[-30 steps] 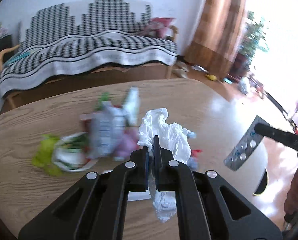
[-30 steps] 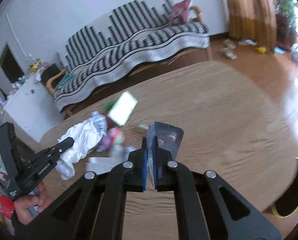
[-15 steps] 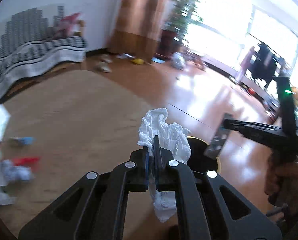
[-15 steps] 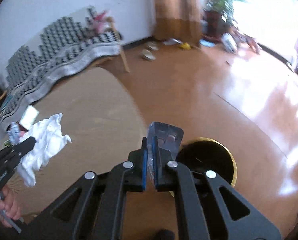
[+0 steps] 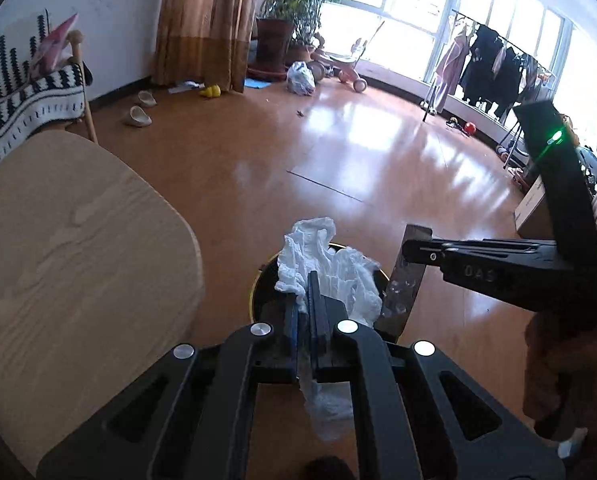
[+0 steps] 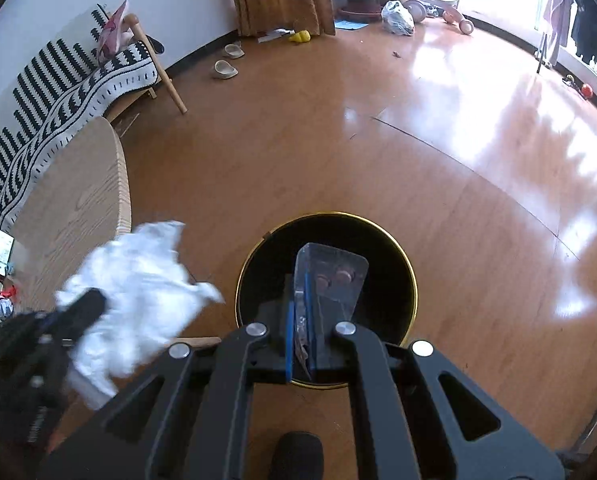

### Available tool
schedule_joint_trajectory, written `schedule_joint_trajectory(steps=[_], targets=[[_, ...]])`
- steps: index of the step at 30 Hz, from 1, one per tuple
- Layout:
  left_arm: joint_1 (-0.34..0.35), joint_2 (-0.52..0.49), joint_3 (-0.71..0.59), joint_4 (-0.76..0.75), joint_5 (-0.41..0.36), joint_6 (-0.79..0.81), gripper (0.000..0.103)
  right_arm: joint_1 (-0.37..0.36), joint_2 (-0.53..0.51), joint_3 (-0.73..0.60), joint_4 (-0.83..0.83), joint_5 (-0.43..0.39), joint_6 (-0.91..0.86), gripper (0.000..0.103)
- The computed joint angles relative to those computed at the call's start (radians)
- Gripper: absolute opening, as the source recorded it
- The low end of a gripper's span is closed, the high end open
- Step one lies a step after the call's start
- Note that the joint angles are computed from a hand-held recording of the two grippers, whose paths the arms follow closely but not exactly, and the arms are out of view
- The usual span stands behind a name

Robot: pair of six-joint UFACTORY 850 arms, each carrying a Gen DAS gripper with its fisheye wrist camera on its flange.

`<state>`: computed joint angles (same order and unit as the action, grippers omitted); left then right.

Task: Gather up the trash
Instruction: 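Carry the tissue and blister pack over the bin and open the right tool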

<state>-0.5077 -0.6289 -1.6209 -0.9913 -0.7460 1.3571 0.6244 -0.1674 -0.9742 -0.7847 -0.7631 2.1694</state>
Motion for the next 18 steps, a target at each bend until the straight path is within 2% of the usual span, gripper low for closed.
schedule_joint_trajectory(steps=[6, 16, 17, 18], targets=[[-0.030, -0.016, 0.004, -0.002, 0.019, -0.011, 0.003, -0.003, 0.015, 0.018, -0.016, 0.002, 0.028, 0.006], [-0.033, -0.053, -0.039, 0.026, 0.002, -0.044, 0.003, -0.007, 0.032, 0.035, -0.035, 0.025, 0.065, 0.006], [-0.033, -0.056, -0.043, 0.030, 0.000, -0.051, 0.003, -0.011, 0.037, 0.039, -0.036, 0.040, 0.065, 0.007], [-0.035, -0.059, -0.047, 0.033, -0.002, -0.059, 0.003, -0.011, 0.037, 0.039, -0.035, 0.045, 0.062, 0.016]])
